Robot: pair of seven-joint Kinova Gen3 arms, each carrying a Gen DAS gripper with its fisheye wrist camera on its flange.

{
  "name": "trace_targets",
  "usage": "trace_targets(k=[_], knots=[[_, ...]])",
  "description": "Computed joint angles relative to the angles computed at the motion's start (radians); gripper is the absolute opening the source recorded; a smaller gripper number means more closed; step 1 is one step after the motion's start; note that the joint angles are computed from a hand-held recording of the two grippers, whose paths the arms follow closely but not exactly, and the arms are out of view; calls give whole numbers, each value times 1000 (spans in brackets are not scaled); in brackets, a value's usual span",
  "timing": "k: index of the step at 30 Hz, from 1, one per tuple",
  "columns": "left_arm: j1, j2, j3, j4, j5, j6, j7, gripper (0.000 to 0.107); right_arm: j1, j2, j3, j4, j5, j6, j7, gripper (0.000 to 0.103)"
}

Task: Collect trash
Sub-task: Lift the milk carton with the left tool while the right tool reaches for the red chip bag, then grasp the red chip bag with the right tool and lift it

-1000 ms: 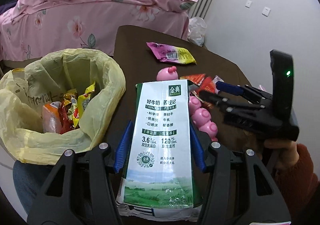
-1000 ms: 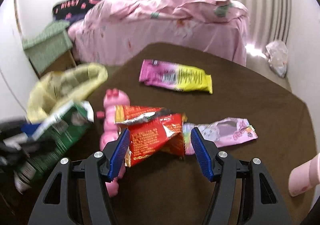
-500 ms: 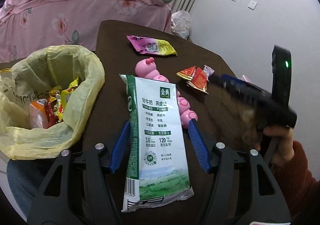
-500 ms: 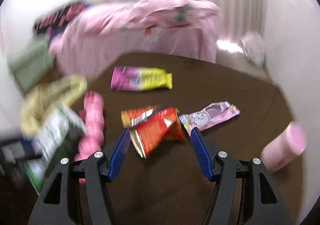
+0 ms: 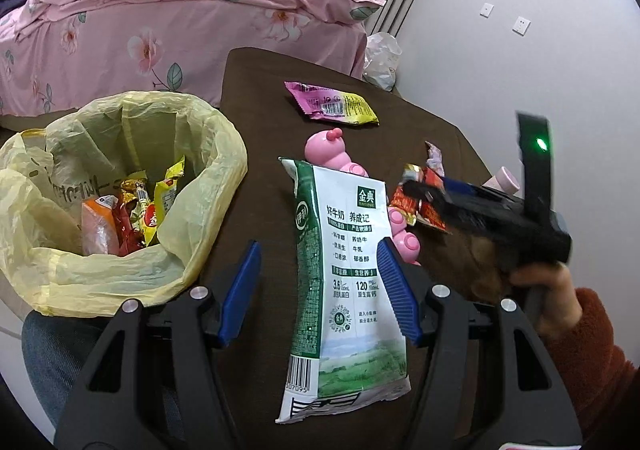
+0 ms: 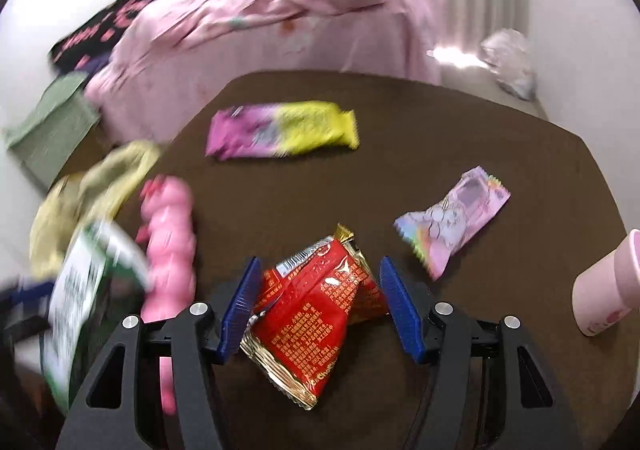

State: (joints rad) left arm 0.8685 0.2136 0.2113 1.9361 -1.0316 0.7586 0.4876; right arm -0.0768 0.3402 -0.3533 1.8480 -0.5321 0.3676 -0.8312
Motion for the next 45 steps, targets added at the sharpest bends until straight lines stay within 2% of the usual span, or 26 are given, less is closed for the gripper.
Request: trace_targets(k=[4, 7, 9, 12, 14, 15, 16, 17, 18, 23, 26, 29, 32, 34, 35, 37, 43, 45], knots=[[-9, 12, 1, -13, 12, -22, -34, 57, -1, -56, 15, 79, 45, -80, 77, 58], [-12, 29, -3, -40, 47, -21, -93, 57, 116, -46, -51, 65, -57, -7, 145, 55], [-14, 42, -7, -66, 79, -11, -145, 58, 204, -13, -104, 44, -138, 60, 189, 46], [-3, 65, -19, -110, 116, 22, -211, 58, 266, 22, -145, 50, -260, 68, 267, 45], [5, 81, -28, -142, 142, 54, -255, 58, 278, 38, -148, 48, -335, 84, 319, 43], [5, 88, -31, -159, 157, 66, -278, 58, 288, 51, -150, 40, -366, 105, 337, 31], [7, 90, -37, -166, 167, 69, -291, 58, 291, 58, -146, 34, -395, 122, 351, 26], [10, 92, -42, -171, 174, 72, -299, 58, 300, 59, -149, 35, -431, 127, 378, 16], [10, 95, -46, -179, 183, 77, -312, 58, 307, 58, -152, 38, -460, 133, 404, 13], [1, 114, -64, -210, 237, 94, -364, 58, 326, 3, -150, 77, -584, 144, 547, 11], [-14, 116, -79, -210, 280, 71, -382, 58, 311, -42, -128, 109, -625, 137, 594, 11], [-42, 95, -75, -182, 307, 11, -388, 52, 294, -80, -103, 135, -662, 133, 642, 11], [-8, 72, -68, -167, 226, 39, -323, 51, 283, -114, -78, 150, -707, 155, 687, 11], [56, 41, -98, -146, 147, 67, -242, 51, 275, -134, -60, 157, -746, 172, 722, 11], [64, 33, -90, -137, 110, 81, -202, 51, 267, -148, -54, 161, -765, 173, 737, 11], [109, 10, -94, -121, 29, 141, -122, 51, 251, -170, -36, 163, -793, 184, 761, 11], [123, -61, -1, -46, -153, 327, 76, 51, 186, -236, 13, 163, -859, 225, 815, 11], [167, -84, -18, -20, -194, 409, 136, 51, 156, -257, 27, 159, -876, 237, 826, 11]])
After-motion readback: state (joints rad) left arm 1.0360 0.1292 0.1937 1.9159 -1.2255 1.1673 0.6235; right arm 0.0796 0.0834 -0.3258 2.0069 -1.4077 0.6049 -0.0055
